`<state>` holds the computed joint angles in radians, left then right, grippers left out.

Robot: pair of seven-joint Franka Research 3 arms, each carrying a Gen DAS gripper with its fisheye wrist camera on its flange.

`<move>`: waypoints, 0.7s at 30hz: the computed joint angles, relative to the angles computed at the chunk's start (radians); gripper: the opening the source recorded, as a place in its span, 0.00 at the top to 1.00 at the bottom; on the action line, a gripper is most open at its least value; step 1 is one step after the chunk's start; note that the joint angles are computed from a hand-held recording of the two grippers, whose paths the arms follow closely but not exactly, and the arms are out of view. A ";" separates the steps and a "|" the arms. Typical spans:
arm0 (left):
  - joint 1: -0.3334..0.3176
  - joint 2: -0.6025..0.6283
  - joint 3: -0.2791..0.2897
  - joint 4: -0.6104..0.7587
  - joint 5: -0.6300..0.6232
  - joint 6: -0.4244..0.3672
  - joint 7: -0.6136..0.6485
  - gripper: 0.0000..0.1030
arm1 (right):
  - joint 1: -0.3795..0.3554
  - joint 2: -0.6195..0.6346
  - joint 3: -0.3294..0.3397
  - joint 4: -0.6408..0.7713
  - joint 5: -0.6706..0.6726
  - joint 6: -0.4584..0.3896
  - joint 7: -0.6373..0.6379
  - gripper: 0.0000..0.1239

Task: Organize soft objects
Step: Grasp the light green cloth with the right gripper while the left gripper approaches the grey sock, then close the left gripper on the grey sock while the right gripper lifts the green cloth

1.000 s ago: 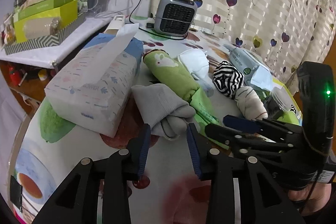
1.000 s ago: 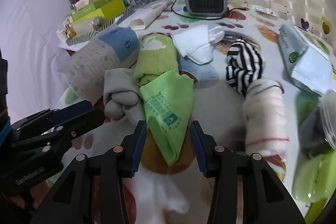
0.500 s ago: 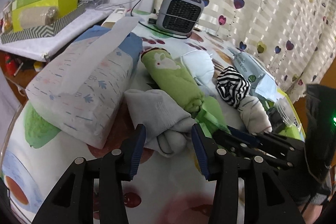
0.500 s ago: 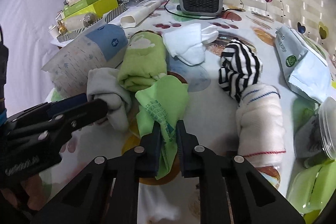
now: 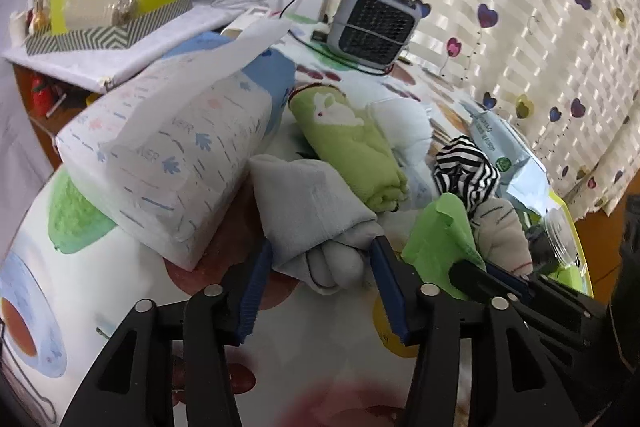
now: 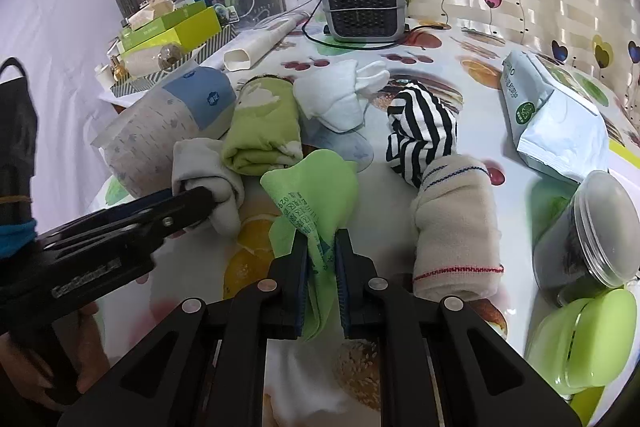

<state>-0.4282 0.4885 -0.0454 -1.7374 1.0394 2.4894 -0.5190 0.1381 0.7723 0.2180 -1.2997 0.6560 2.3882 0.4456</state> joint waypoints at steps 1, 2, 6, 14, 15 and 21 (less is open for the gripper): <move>-0.001 0.000 0.003 -0.001 0.006 0.007 -0.015 0.49 | -0.002 0.001 0.001 0.002 0.001 -0.002 -0.001 0.89; -0.003 0.000 0.006 -0.002 0.012 0.009 -0.028 0.49 | -0.003 0.004 0.001 0.007 0.001 -0.008 0.000 0.89; -0.017 0.000 0.016 0.003 0.054 -0.003 -0.082 0.48 | -0.009 0.015 0.004 0.025 0.005 -0.026 -0.002 0.89; 0.003 0.000 0.020 -0.008 0.098 0.041 -0.213 0.46 | -0.017 0.022 0.006 0.039 0.018 -0.038 -0.007 0.89; 0.010 0.009 0.014 0.002 0.082 0.037 -0.193 0.46 | -0.017 0.023 0.006 0.041 0.018 -0.040 -0.006 0.89; 0.010 0.053 0.007 0.070 0.007 -0.015 -0.072 0.46 | -0.019 0.022 0.005 0.040 0.024 -0.037 -0.006 0.89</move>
<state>-0.4186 0.5414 -0.0386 -1.6671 1.0468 2.4740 -0.5908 0.1191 0.7939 0.2233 -1.2599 0.6799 2.3508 0.4396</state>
